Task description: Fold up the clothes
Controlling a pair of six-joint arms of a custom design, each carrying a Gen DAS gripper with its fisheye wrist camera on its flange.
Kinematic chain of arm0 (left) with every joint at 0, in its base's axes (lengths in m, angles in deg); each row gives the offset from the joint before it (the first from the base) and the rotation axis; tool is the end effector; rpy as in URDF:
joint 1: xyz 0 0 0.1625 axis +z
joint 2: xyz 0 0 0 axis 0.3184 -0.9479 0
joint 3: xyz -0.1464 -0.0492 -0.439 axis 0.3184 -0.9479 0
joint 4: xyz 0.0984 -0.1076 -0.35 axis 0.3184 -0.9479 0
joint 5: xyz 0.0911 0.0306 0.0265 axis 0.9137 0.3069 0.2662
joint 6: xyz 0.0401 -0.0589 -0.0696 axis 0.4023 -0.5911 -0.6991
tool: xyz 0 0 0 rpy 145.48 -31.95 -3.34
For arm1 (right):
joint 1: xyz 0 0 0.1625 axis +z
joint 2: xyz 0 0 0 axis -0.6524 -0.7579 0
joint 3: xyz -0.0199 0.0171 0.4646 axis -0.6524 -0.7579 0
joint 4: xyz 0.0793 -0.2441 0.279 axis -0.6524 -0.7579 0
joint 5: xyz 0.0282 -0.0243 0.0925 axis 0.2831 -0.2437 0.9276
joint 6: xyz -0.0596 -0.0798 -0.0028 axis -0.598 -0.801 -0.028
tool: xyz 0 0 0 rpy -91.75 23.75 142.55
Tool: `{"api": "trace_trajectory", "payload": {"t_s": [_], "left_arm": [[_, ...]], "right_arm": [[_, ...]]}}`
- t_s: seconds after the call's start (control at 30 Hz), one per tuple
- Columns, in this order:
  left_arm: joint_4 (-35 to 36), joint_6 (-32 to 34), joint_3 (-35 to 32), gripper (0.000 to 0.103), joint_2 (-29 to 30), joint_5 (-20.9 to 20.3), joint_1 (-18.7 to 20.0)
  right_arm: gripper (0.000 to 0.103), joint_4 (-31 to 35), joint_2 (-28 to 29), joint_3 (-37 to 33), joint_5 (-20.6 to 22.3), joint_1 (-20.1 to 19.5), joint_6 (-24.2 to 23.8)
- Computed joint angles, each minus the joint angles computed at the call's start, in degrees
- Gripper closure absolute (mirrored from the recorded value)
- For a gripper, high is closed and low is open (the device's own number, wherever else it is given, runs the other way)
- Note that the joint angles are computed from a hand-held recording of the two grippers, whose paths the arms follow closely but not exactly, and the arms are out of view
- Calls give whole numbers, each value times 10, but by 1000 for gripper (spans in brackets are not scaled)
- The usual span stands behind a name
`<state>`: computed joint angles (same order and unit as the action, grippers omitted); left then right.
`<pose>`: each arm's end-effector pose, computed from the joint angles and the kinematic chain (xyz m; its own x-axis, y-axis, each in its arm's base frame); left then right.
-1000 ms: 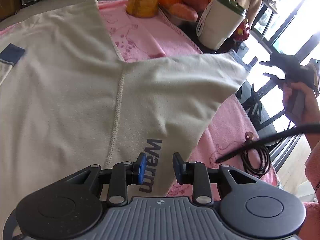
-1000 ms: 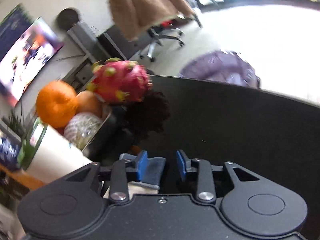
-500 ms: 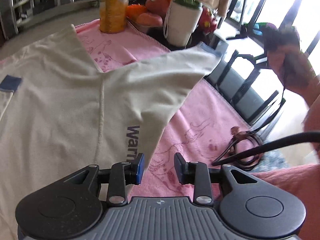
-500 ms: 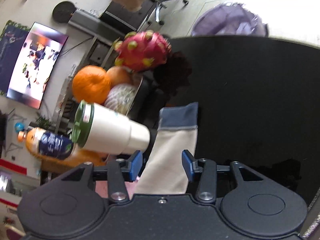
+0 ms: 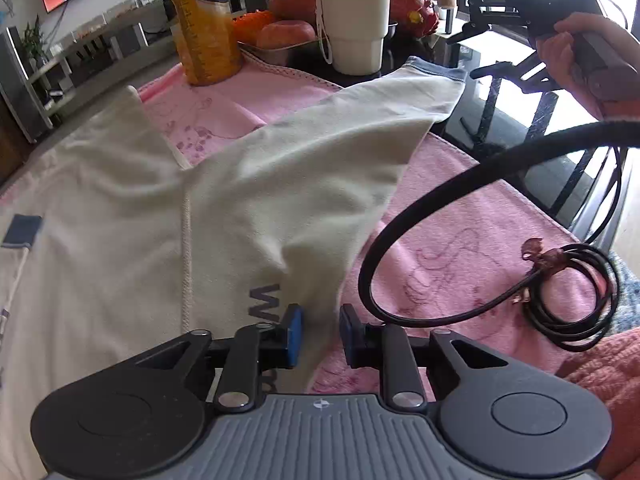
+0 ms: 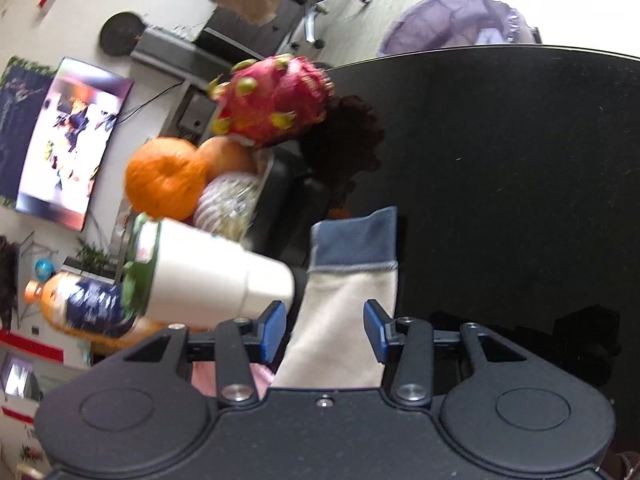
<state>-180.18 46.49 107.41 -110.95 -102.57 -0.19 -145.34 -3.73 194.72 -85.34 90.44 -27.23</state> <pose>-0.3185 -0.3049 0.0096 -0.4282 0.6910 -0.5823 0.8389 0.5435 0.0280 -0.0729 -0.3162 0.3638 -0.7203 0.5998 -0.3485 0.5138 0.1237 -0.8489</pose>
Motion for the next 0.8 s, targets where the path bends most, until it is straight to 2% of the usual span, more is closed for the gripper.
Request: {"api": "trace_trajectory", "payload": {"t_s": [0.07,0.13,0.2,0.27,0.3,0.37,0.4,0.43,0.53,0.57,0.63,0.67,0.73,0.8], "left_arm": [[8,-7,-3,98,-1,6,-1],[12,-11,-5,99,-1,9,0],[11,-5,-5,99,-1,8,1],[10,1,-5,99,0,8,0],[10,4,-5,100,0,8,0],[9,9,-5,100,0,6,0],[8,12,-5,100,0,5,0],[7,16,-5,100,-1,3,1],[5,32,-4,100,-5,-8,5],[6,38,-3,99,-8,-15,7],[14,54,-4,95,-19,-35,13],[19,62,-5,91,-24,-45,16],[32,68,-3,85,-37,-59,17],[42,67,7,85,-63,-80,16]], "right_arm": [[62,2,12,-12,-27,8,7],[65,-14,35,-26,-94,36,5],[65,-37,60,-40,-156,62,-15],[65,-49,83,-55,-209,87,-55],[69,-60,97,-61,-229,99,-81],[70,-80,128,-75,-283,133,-142],[78,-92,149,-84,-320,155,-182],[96,-105,170,-94,-356,176,-223],[99,-212,257,-128,-472,230,-385],[99,-246,281,-144,-509,244,-421],[99,-276,300,-164,-543,250,-440],[99,-265,294,-167,-551,250,-425],[98,-231,270,-162,-560,253,-372],[96,-188,235,-150,-562,262,-301]]}}
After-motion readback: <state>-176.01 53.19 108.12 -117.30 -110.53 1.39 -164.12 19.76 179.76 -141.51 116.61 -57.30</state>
